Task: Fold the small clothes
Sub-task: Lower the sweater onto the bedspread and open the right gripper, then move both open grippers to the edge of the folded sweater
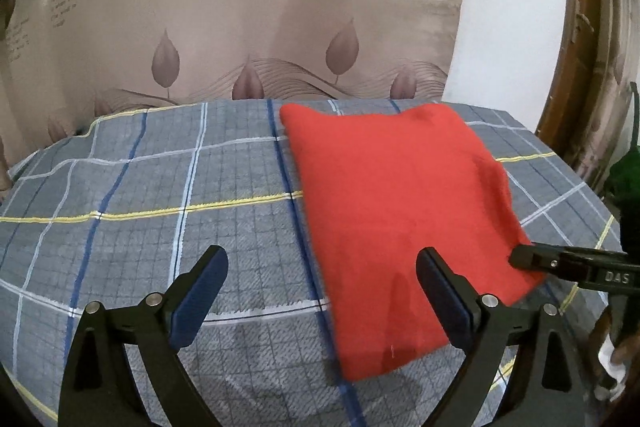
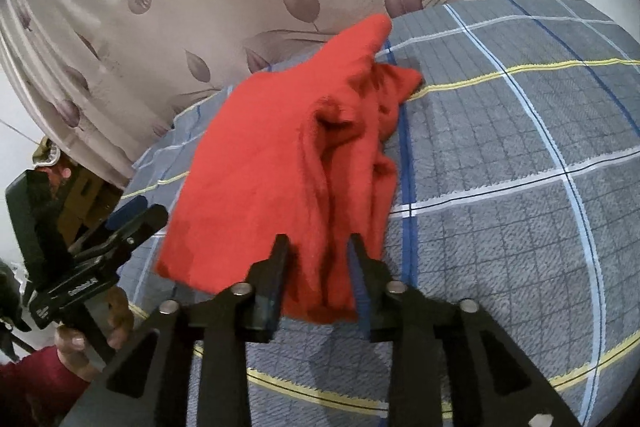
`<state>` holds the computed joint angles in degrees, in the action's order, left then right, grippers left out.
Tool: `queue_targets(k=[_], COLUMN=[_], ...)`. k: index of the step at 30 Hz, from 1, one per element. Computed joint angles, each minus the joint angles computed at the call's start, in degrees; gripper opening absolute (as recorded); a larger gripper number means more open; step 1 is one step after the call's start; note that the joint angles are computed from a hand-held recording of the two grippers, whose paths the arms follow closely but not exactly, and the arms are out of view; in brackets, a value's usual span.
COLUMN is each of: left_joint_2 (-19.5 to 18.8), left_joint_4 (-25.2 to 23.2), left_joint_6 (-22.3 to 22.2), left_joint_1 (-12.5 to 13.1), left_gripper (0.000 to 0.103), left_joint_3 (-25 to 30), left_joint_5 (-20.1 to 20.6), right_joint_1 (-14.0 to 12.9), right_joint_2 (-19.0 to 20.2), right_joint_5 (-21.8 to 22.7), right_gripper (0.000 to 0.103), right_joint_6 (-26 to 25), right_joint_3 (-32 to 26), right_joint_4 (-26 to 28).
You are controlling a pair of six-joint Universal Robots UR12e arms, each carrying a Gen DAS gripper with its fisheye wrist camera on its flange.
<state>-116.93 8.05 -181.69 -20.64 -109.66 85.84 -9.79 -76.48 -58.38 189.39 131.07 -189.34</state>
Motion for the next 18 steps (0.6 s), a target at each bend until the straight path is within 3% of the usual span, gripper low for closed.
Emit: queue_targets(k=[3,6,8,14,18], left_joint_2=[-0.2,-0.4,-0.5,-1.2,-1.8], left_joint_4=[-0.1,-0.6,-0.8,-1.8,-2.2], left_joint_6=[0.7,1.2,1.4,2.3,2.9], left_joint_1=[-0.3,-0.5,-0.6,-1.0,-1.1], left_gripper=[0.095,0.095,0.095,0.095,0.095], left_joint_3=[0.3,0.7,0.9,2.2,3.3], left_joint_5=[1.2,2.0,2.2,3.5,4.1], right_joint_1=[0.3,-0.5,-1.3,-3.0,-2.7], right_joint_2=[-0.3,0.0,0.2,1.0,1.6], right_joint_5=[-1.9,-0.8,0.8,4.6,4.1], right_gripper=[0.067,0.068,0.068,0.068,0.068], right_joint_6=[1.1,3.5,5.0,7.7,7.2], right_joint_3=[0.8,2.0,2.1,0.8,-0.8], right_joint_4=[-3.2,-8.5,-9.1,-7.7,-5.6])
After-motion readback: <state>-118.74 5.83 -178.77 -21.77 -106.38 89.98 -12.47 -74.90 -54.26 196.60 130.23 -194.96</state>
